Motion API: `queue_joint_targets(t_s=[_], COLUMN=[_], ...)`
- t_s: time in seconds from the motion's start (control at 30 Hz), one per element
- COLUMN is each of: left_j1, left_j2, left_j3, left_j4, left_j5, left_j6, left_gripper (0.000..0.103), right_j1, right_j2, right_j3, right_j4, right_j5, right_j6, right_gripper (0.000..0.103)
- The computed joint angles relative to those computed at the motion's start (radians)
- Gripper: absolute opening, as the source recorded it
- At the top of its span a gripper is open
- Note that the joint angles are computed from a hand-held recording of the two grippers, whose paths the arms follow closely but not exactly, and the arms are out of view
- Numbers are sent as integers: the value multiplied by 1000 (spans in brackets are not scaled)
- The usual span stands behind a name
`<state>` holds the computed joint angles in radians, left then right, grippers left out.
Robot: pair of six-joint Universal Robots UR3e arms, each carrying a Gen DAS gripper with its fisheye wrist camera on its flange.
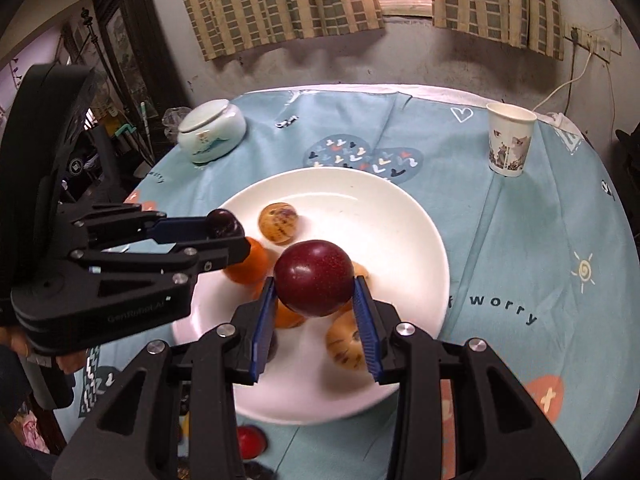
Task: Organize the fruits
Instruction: 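Carry both plums onto the white plate and open both tools, then grasp a large amber fruit with the left tool while the right tool grasps a small yellow fruit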
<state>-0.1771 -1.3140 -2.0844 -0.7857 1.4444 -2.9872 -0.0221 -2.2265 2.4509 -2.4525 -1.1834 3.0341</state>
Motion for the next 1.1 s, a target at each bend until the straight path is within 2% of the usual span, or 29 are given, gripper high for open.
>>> queue_joint_targets(t_s=[0.3, 0.5, 0.53, 0.6, 0.67, 0.73, 0.8, 0.83, 0.97, 1.1], left_j1=[-19, -31, -32, -19, -16, -14, -6, 2, 42, 133], left_j2=[-109, -141, -144, -133, -115, -96, -60, -40, 70, 257], left_j3=[27, 33, 32, 27, 18, 16, 3, 1, -27, -72], left_j4=[82, 106, 108, 105, 107, 97, 89, 71, 9, -115], left_j5=[25, 47, 52, 45, 44, 50, 53, 47, 41, -4], left_j6=[-8, -10, -14, -20, -21, -18, -22, -21, -12, 18], left_gripper=[32, 34, 35, 49, 51, 61, 62, 62, 64, 71], right_j1=[-5, 20, 36, 54, 39, 37, 52, 44, 14, -7], right_j2=[234, 346, 368, 385, 363, 342, 307, 270, 128, -87], right_j3=[-27, -73, -94, -112, -96, -89, -78, -60, -57, -44], right_j4=[-204, -242, -233, -219, -212, -197, -206, -214, -99, 117], right_j5=[-4, -32, -62, -101, -95, -103, -142, -139, -112, -92], right_j6=[-7, -3, 6, 19, 17, 17, 41, 46, 32, -11], right_gripper=[38, 40, 40, 40, 41, 44, 63, 65, 65, 65])
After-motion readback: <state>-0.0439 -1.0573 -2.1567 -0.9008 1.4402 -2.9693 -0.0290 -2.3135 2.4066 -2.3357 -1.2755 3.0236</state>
